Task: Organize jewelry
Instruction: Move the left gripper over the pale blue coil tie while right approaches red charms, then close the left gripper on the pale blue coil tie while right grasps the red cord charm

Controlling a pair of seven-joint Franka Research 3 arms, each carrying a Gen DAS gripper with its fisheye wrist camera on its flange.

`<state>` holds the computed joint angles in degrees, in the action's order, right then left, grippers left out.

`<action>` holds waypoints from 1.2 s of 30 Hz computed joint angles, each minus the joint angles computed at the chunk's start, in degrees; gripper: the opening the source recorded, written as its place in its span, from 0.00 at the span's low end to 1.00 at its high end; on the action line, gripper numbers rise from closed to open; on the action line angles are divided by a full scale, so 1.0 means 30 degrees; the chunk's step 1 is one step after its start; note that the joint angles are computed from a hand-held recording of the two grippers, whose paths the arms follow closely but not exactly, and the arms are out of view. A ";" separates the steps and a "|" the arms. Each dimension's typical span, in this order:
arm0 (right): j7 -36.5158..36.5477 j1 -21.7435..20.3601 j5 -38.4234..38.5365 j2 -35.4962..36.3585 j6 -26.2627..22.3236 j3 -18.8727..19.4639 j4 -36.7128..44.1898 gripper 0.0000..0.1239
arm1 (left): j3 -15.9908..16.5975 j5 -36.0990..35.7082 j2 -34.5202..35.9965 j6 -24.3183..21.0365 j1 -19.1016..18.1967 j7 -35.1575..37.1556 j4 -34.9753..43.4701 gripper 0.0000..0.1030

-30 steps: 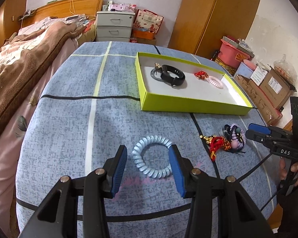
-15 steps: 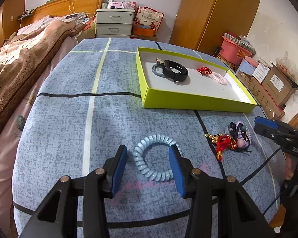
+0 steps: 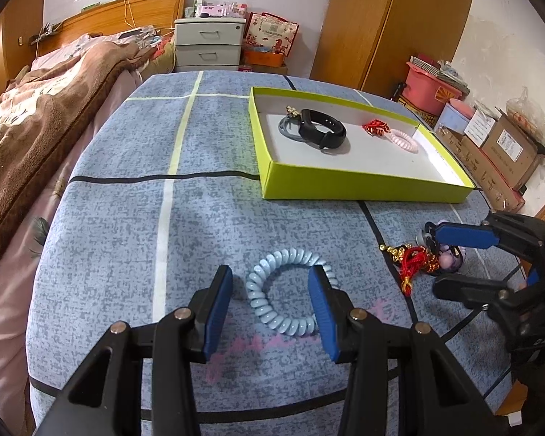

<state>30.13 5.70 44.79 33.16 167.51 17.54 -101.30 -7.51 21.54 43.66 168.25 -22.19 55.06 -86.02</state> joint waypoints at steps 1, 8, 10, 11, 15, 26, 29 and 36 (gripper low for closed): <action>0.0155 0.0197 -0.0260 0.0089 -0.0051 -0.0197 0.0122 0.42 | -0.0135 -0.0083 -0.0003 0.0157 0.0137 0.0063 -0.0087 0.44; 0.2395 0.1324 -0.2571 0.0870 -0.1153 -0.1632 0.1165 0.42 | -0.0036 -0.0012 0.0062 -0.0189 -0.0007 0.0379 0.0160 0.44; 0.2739 0.1371 -0.3006 0.0977 -0.1318 -0.1704 0.1277 0.42 | -0.0068 -0.0047 0.0173 -0.0237 0.0022 0.0442 0.0338 0.44; 0.3044 0.1541 -0.3350 0.1069 -0.1413 -0.1893 0.1361 0.42 | 0.0013 0.0000 0.0240 -0.0340 -0.0061 0.0445 0.0480 0.44; 0.3709 0.1669 -0.3999 0.0946 -0.1060 -0.1983 0.1061 0.42 | 0.0326 0.0278 0.0475 -0.0686 -0.0369 0.0406 0.0972 0.44; 0.5108 0.1811 -0.5108 0.0742 0.0249 -0.2009 0.0340 0.25 | 0.1020 0.1413 0.0390 -0.1209 -0.0921 -0.0307 0.1071 0.28; 0.5347 0.1714 -0.5331 0.0680 0.0329 -0.1919 0.0227 0.22 | 0.0983 0.1573 0.0368 -0.1251 -0.0895 -0.0320 0.1048 0.17; 0.5792 0.1623 -0.5731 0.0679 0.0480 -0.1859 0.0190 0.14 | 0.0856 0.1582 0.0256 -0.1085 -0.0753 -0.0337 0.0842 0.10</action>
